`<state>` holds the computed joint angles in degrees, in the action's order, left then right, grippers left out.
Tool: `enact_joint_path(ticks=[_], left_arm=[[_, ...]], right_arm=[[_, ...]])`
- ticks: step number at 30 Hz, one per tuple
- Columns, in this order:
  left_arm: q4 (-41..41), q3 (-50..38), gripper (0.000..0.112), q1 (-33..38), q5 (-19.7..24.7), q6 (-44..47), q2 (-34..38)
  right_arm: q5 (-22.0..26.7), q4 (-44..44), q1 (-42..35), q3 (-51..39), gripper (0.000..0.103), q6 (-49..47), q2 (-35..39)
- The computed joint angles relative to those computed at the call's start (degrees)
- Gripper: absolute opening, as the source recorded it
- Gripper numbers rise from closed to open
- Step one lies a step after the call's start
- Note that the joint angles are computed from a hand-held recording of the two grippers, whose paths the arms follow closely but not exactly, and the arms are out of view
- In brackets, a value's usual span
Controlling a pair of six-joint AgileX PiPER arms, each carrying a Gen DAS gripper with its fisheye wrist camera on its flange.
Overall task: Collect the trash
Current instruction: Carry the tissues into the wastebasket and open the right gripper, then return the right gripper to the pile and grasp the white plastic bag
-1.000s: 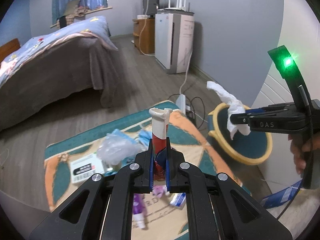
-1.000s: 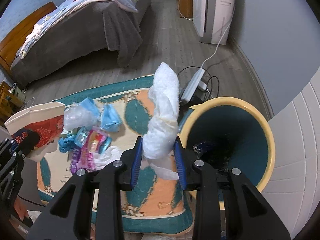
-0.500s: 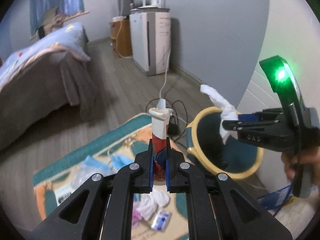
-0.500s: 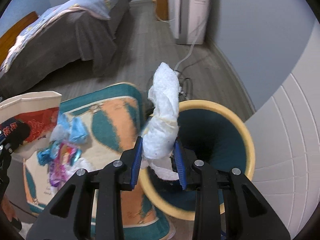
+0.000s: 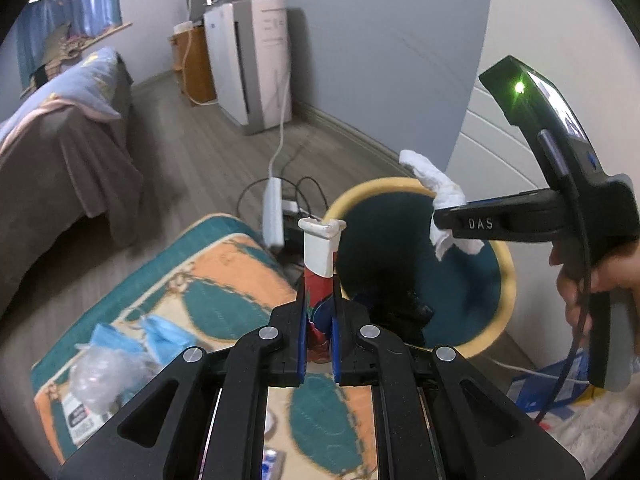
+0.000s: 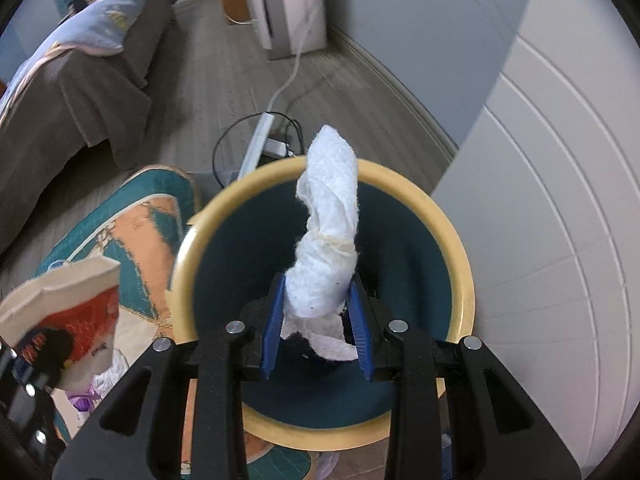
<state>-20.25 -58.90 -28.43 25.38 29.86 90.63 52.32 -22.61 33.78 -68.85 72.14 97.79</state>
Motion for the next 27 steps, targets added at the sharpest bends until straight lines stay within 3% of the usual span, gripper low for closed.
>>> enact_joint_path(ticks=[13,27], left_arm=[[-0.8,-0.6,0.012,-6.7,-4.3,-1.3,5.3],[0.5,3.6,0.063,-2.5,-4.6,-1.0,-0.6]], right_arm=[[1.9,-1.2,-1.2,1.5,0.034,2.4,-0.2],[3.8,-2.2,0.8,-3.0,0.072,2.7,2.0]])
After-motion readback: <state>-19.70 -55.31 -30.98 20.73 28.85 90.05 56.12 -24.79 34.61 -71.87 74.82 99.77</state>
